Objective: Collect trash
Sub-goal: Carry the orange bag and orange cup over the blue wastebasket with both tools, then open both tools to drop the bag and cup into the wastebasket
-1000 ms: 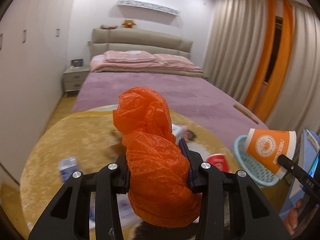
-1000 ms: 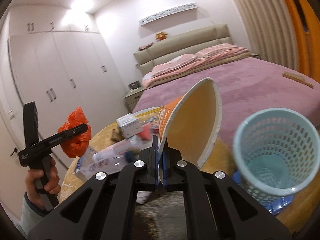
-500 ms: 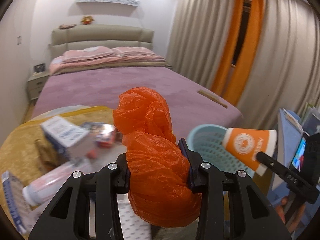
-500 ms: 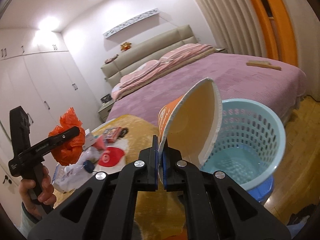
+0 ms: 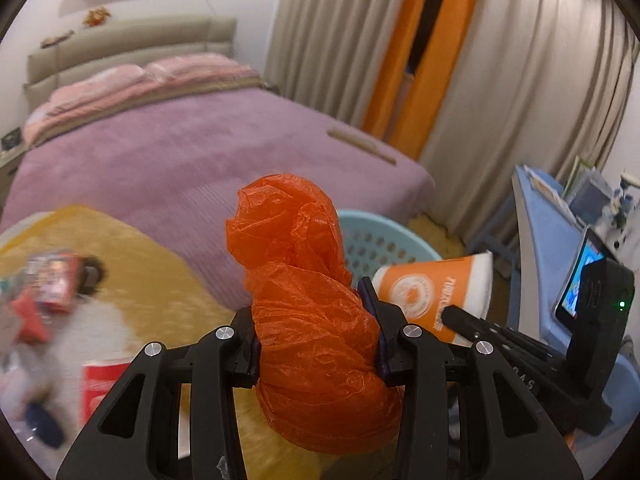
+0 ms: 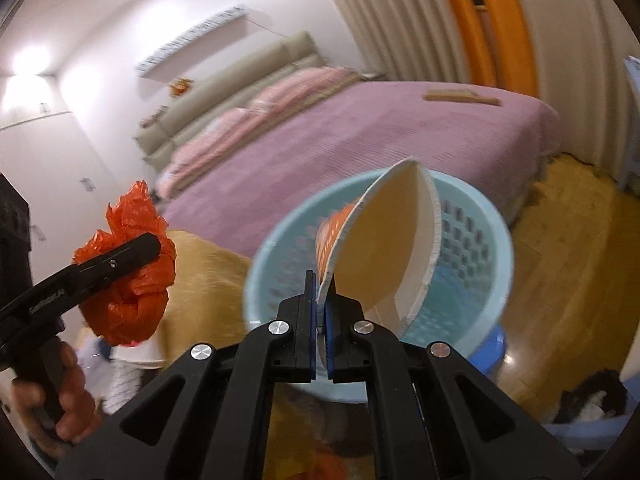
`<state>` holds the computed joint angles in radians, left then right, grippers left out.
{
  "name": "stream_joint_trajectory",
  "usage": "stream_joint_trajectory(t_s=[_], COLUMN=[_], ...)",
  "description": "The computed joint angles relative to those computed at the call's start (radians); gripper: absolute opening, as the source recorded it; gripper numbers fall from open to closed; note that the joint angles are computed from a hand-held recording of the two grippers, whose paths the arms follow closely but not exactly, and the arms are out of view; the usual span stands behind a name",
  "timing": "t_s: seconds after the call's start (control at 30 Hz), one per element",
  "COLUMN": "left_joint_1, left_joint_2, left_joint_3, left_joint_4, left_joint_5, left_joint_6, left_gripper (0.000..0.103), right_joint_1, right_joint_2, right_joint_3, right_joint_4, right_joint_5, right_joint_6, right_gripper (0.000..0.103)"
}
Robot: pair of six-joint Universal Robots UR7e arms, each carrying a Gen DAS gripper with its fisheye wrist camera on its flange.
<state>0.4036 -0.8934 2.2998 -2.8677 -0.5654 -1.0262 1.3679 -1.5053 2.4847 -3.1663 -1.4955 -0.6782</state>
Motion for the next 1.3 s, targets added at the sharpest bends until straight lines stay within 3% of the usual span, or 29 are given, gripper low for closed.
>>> stream_joint_trajectory(t_s=[0.27, 0.33, 0.4, 0.43, 0.5, 0.57, 0.63, 0.73, 0.97, 1.1, 1.3], left_joint_1=[0.071, 0.074, 0.066, 0.061, 0.046, 0.040, 0.020, -0.013, -0.105, -0.175, -0.293], left_joint_2=[0.091, 0.098, 0.095, 0.095, 0.088, 0.080, 0.064, 0.037, -0.053, -0.127, -0.265], left_joint_3=[-0.066, -0.069, -0.066, -0.063, -0.050, -0.049, -0.028, 0.000, 0.071, 0.115, 0.160], left_joint_4=[-0.064, -0.067, -0.056, -0.058, -0.056, -0.056, -0.061, -0.048, 0.047, 0.164, 0.466], left_joint_5=[-0.053, -0.053, -0.050, -0.042, -0.030, -0.025, -0.018, 0.000, 0.039, 0.064, 0.089], left_joint_6=[0.076, 0.075, 0.056, 0.048, 0.033, 0.032, 0.015, -0.021, -0.153, -0.279, -0.547], left_gripper=[0.043, 0.049, 0.065, 0.067, 0.075, 0.080, 0.083, 0.086, 0.089, 0.090, 0.090], right_joint_1=[-0.012, -0.023, -0.034, -0.041, -0.046, -0.053, -0.058, -0.059, -0.028, -0.008, 0.032], right_joint_2=[0.081, 0.084, 0.081, 0.080, 0.074, 0.064, 0.042, 0.004, -0.067, -0.121, -0.185], right_joint_3=[-0.054, -0.062, -0.070, -0.072, -0.074, -0.070, -0.054, -0.044, -0.016, 0.018, 0.060], right_joint_4=[0.008, 0.024, 0.048, 0.059, 0.069, 0.063, 0.049, 0.082, 0.131, 0.151, 0.177], right_joint_5=[-0.079, -0.078, -0.071, -0.064, -0.057, -0.046, -0.026, 0.002, 0.032, 0.052, 0.062], right_joint_6=[0.037, 0.043, 0.047, 0.047, 0.053, 0.060, 0.060, 0.045, 0.027, 0.004, -0.019], right_gripper=[0.003, 0.003, 0.003, 0.005, 0.016, 0.052, 0.060, 0.060, 0.060, 0.062, 0.068])
